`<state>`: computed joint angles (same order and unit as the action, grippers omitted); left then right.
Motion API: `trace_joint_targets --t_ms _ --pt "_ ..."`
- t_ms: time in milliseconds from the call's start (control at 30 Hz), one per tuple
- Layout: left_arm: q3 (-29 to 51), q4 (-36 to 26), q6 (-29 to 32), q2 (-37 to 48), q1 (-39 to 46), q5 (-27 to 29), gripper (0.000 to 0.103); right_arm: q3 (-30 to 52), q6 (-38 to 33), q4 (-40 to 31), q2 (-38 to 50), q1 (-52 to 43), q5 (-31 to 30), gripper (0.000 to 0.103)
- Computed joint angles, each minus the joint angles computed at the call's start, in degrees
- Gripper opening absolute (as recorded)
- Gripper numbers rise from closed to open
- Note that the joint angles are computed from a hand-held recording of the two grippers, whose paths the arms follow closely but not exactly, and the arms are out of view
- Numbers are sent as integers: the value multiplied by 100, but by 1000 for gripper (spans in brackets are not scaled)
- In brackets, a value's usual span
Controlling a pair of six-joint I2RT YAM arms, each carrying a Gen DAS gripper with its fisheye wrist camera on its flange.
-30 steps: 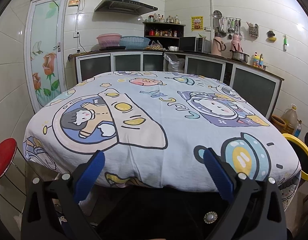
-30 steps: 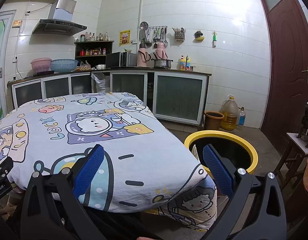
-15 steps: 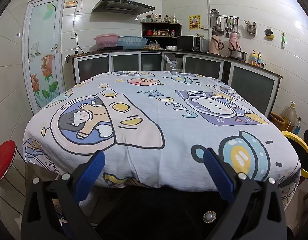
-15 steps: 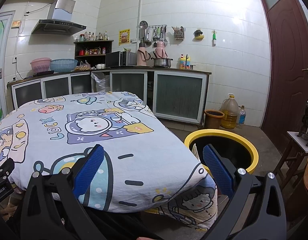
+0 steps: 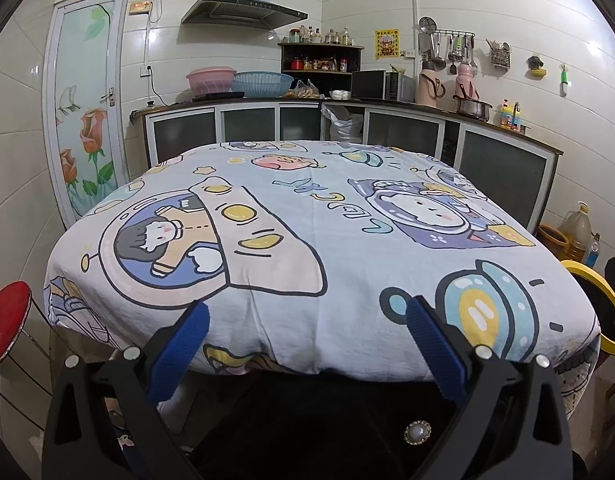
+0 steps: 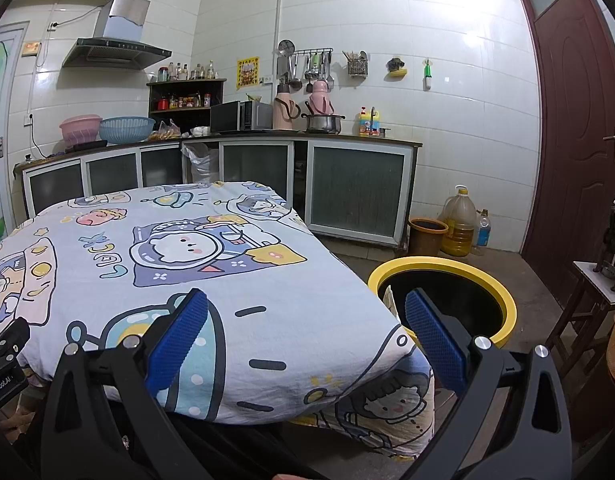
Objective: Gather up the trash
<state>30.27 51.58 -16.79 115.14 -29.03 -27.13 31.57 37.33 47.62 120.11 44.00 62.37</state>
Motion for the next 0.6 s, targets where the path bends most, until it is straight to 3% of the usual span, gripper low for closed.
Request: trace_joint_targets --t_ms 600 --pt "66 -15 93 96 88 183 95 16 63 -51 23 15 -5 95"
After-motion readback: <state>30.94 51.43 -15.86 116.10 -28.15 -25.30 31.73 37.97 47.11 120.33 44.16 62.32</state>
